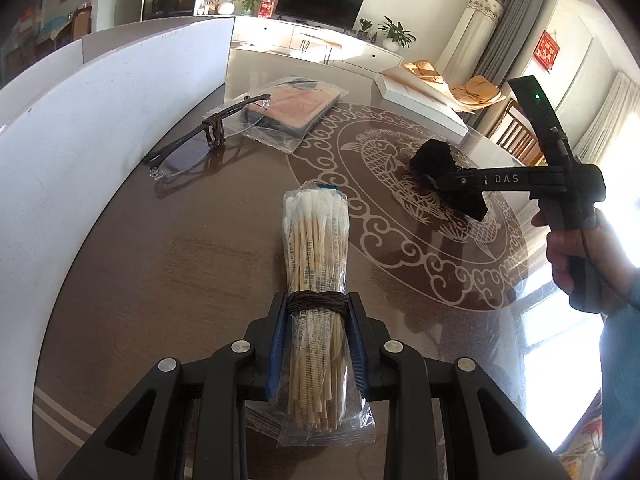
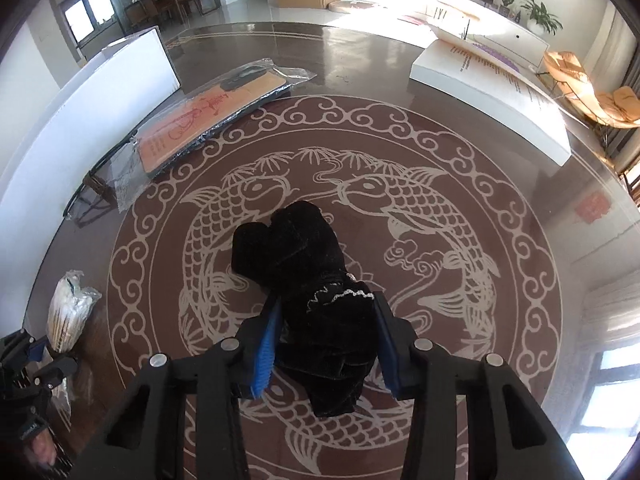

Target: Organize objects

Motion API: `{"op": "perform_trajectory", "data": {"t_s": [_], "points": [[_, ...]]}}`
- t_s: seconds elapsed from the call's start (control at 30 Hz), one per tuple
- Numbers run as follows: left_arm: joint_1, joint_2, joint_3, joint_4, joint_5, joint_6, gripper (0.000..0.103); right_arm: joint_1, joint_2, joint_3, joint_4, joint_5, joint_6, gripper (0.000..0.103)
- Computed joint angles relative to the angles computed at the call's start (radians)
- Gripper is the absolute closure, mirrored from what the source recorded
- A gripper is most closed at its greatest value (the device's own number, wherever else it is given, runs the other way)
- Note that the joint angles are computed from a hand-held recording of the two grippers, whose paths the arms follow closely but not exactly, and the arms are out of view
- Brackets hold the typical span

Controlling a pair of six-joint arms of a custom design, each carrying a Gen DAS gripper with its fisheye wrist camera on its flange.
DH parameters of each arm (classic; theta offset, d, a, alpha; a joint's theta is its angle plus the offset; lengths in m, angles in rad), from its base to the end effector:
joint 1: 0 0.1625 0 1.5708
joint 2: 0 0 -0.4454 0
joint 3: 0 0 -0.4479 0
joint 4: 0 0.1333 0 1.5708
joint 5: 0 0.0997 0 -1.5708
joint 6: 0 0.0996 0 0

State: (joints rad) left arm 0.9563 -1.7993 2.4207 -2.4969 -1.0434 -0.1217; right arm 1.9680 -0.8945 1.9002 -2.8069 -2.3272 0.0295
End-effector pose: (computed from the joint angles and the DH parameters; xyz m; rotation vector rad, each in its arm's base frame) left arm -0.0716 -0.4197 0.2834 0.5470 2.6313 -0.6456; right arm 0.3045 -0.5579 0.0838 0.3313 -2.3873 0.4748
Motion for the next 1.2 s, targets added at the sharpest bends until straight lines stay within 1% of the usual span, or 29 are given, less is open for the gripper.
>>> {"op": "perform_trajectory", "data": {"t_s": [0.13,0.27,0.33,0.4,0.5,0.57,0.63,0.7,0.77,0.8,0.83,0.87,0.9,0.93,0.97,1.0,1.03,1.07,1.13,1.2], "points": [[0.026,-0.038,0.006,-0.057,-0.092,0.001,0.075,0.051,-0.040,0.075,-0.080,0.057,0.038,0.059],[0.023,-0.103,0.020,-0.089,-0.141,-0.010,0.075,0.108,-0.077,0.121,-0.138,0.093,0.098,0.059],[0.014,-0.159,0.027,-0.076,-0.160,-0.027,0.075,0.135,-0.077,0.118,-0.159,0.107,0.107,0.059],[0.004,-0.220,0.024,-0.056,-0.162,-0.046,0.075,0.159,-0.062,0.098,-0.185,0.140,0.114,0.059],[-0.001,-0.286,-0.018,-0.019,-0.128,-0.051,0.075,0.190,-0.003,0.025,-0.214,0.245,0.137,0.059],[0.013,-0.295,-0.071,-0.003,-0.074,-0.039,0.075,0.216,0.067,-0.060,-0.211,0.311,0.143,0.059],[0.049,-0.286,-0.133,0.011,-0.018,-0.012,0.075,0.247,0.155,-0.167,-0.187,0.358,0.136,0.059],[0.097,-0.251,-0.202,0.035,0.049,0.014,0.075,0.277,0.253,-0.288,-0.157,0.384,0.111,0.059],[0.154,-0.208,-0.264,0.068,0.100,0.045,0.075,0.297,0.350,-0.409,-0.118,0.410,0.105,0.059],[0.176,-0.182,-0.289,0.087,0.149,0.055,0.074,0.302,0.399,-0.470,-0.091,0.415,0.108,0.058],[0.196,-0.164,-0.306,0.113,0.215,0.053,0.073,0.307,0.445,-0.528,-0.065,0.411,0.112,0.056],[0.215,-0.143,-0.322,0.138,0.266,0.040,0.068,0.309,0.485,-0.579,-0.035,0.415,0.121,0.046],[0.237,-0.129,-0.336,0.164,0.292,0.023,0.063,0.307,0.518,-0.619,-0.004,0.423,0.134,0.038],[0.259,-0.125,-0.345,0.184,0.292,0.008,0.054,0.307,0.541,-0.643,0.012,0.425,0.148,0.027],[0.275,-0.129,-0.348,0.191,0.284,0.001,0.046,0.306,0.552,-0.647,0.007,0.426,0.158,0.026],[0.282,-0.141,-0.339,0.181,0.276,0.003,0.043,0.305,0.552,-0.633,-0.015,0.434,0.161,0.026],[0.283,-0.156,-0.323,0.155,0.276,0.013,0.037,0.303,0.543,-0.607,-0.046,0.440,0.156,0.025],[0.272,-0.188,-0.295,0.136,0.285,0.022,0.032,0.302,0.529,-0.571,-0.083,0.427,0.143,0.021],[0.244,-0.219,-0.257,0.111,0.292,0.033,0.031,0.303,0.483,-0.480,-0.156,0.359,0.103,0.013],[0.203,-0.264,-0.223,0.135,0.269,0.029,0.031,0.303,0.426,-0.372,-0.231,0.269,0.057,0.010]]}}
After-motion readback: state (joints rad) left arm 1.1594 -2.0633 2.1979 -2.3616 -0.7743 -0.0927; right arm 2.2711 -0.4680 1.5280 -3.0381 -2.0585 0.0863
